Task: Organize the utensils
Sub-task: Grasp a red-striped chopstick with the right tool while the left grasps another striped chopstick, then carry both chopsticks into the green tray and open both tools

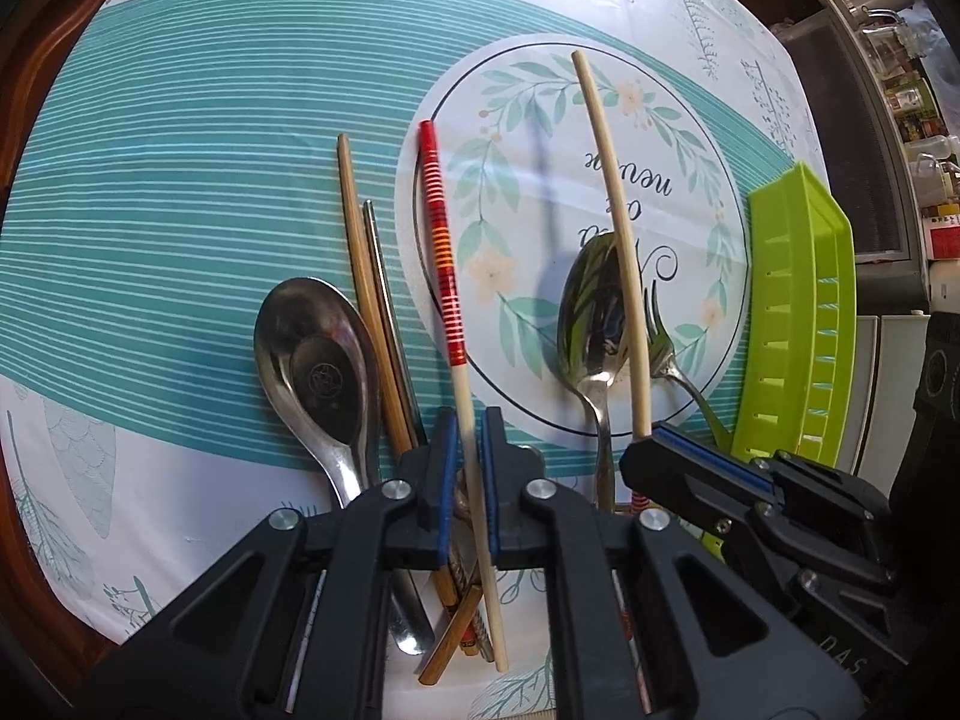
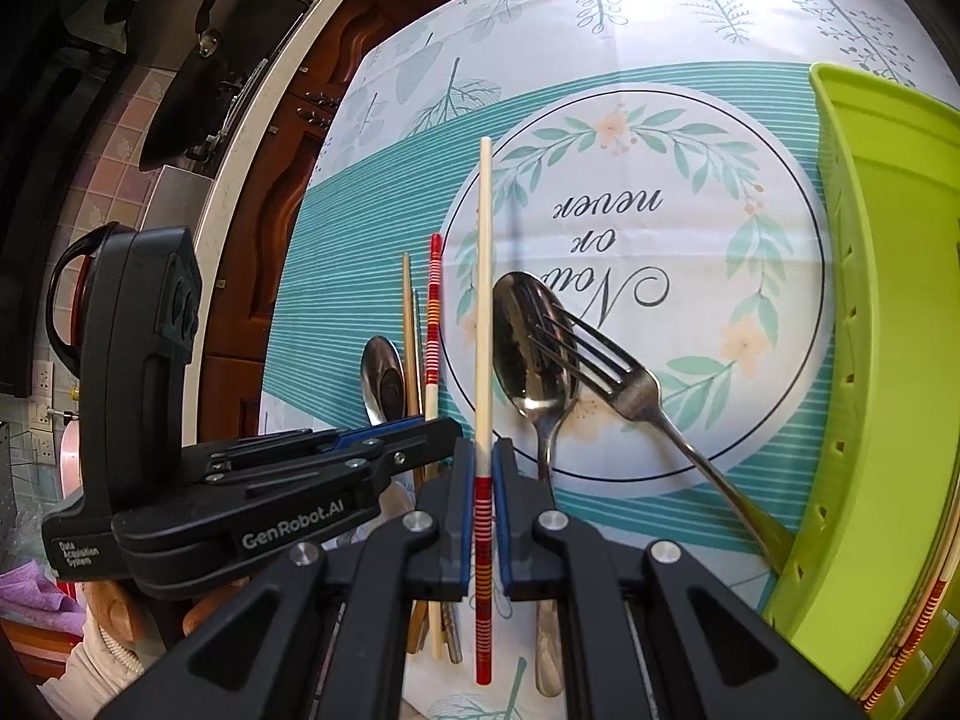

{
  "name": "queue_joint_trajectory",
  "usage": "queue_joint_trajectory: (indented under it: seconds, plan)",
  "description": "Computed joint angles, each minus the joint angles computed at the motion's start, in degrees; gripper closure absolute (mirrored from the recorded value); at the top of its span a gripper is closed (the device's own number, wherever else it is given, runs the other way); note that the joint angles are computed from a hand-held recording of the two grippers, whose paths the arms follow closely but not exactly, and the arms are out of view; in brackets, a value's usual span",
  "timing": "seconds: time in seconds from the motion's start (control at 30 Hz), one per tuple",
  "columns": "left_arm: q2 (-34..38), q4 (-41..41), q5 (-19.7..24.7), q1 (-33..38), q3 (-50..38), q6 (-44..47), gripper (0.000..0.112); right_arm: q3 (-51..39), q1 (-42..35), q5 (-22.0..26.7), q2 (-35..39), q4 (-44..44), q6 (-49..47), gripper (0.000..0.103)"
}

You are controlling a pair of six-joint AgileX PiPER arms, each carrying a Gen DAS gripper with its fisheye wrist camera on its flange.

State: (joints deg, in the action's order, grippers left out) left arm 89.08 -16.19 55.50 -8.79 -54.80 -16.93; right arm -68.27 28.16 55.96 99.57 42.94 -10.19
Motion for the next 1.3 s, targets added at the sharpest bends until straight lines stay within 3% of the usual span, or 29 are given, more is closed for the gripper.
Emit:
queue_joint_trajectory:
  seconds: [0.4,0.67,0.93,1.1,1.3]
  plan:
    - [-4.58,0.07,3.15,-1.31,-1.46,-2.83,0.109,2.84,-0.52,-0.16,-3.38,1.18,-1.32,0.098]
    - [-7.96,0.89,7.22,-9.81,-8.1,-9.38,0.109,9.09,-4.37,0.83,-12.27,2.12,-2.06,0.098]
    - [1.55,3.56,7.77,-24.57,-23.16,-18.37,0.109,14.33,-15.72,5.15,-24.63,-6.14,0.8,0.098]
    - [9.04,5.49,8.19,-31.23,-31.91,-22.55,0.109,16.44,-23.58,7.37,-26.85,-9.18,-0.69,0.097]
    - [16.1,4.84,7.83,-33.72,-37.32,-24.16,0.109,17.84,-28.48,7.75,-26.92,-11.49,-2.78,0.097]
